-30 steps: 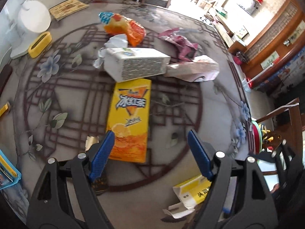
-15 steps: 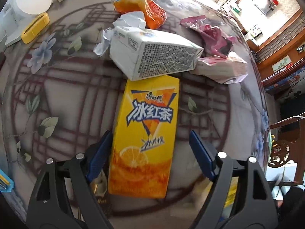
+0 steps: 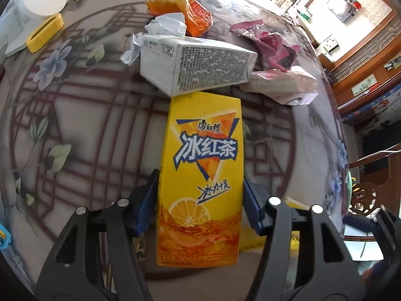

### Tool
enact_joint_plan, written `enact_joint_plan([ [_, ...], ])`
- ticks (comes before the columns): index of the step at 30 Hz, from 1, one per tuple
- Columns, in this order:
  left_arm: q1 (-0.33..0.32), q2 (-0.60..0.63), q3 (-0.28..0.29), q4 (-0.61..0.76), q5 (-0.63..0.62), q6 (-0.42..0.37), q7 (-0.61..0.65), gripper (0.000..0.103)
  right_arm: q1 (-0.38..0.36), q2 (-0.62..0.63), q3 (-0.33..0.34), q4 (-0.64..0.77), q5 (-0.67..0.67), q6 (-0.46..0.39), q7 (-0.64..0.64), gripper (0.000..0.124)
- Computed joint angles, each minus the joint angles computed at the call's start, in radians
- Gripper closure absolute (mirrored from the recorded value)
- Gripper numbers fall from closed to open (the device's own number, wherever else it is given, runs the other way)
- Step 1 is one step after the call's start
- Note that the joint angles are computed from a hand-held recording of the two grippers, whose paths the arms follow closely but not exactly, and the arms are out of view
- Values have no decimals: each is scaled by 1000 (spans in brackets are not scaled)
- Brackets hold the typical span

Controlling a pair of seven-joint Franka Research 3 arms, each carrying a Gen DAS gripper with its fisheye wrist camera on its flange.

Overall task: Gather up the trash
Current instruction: 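Grasp the yellow granules box with the right gripper while the left grasps the yellow iced tea carton, then carry both boxes to the red bucket and open the right gripper over it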

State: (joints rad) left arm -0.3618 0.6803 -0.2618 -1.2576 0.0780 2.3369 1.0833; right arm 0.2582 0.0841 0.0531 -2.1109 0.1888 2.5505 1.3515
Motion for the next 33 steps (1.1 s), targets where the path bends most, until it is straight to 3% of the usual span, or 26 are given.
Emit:
enact_joint_plan([
  [4, 18, -57, -22, -81, -34, 30, 4, 44, 0, 59, -4, 60, -17, -62, 8, 44],
  [10, 20, -82, -20, -91, -41, 54, 1, 44, 26, 143, -5, 147, -103, -142, -23, 37],
  [12, 24, -94, -17, -101, -38, 73, 1, 44, 40, 160, -10, 165, -141, -154, -17, 38],
  [14, 25, -101, -15, -102, -36, 84, -4, 44, 58, 173, -18, 174, -195, -155, 0, 46],
  [21, 23, -114, -9, -106, -25, 107, -26, 44, 48, 145, -3, 150, -122, -104, 5, 80],
  [28, 19, -112, -10, -94, -15, 100, -35, 44, 26, 70, 0, 93, -22, -50, 40, 84],
  [33, 7, -101, -21, -59, -11, 95, -8, 44, 18, -31, -9, -11, -43, 60, 137, 84],
])
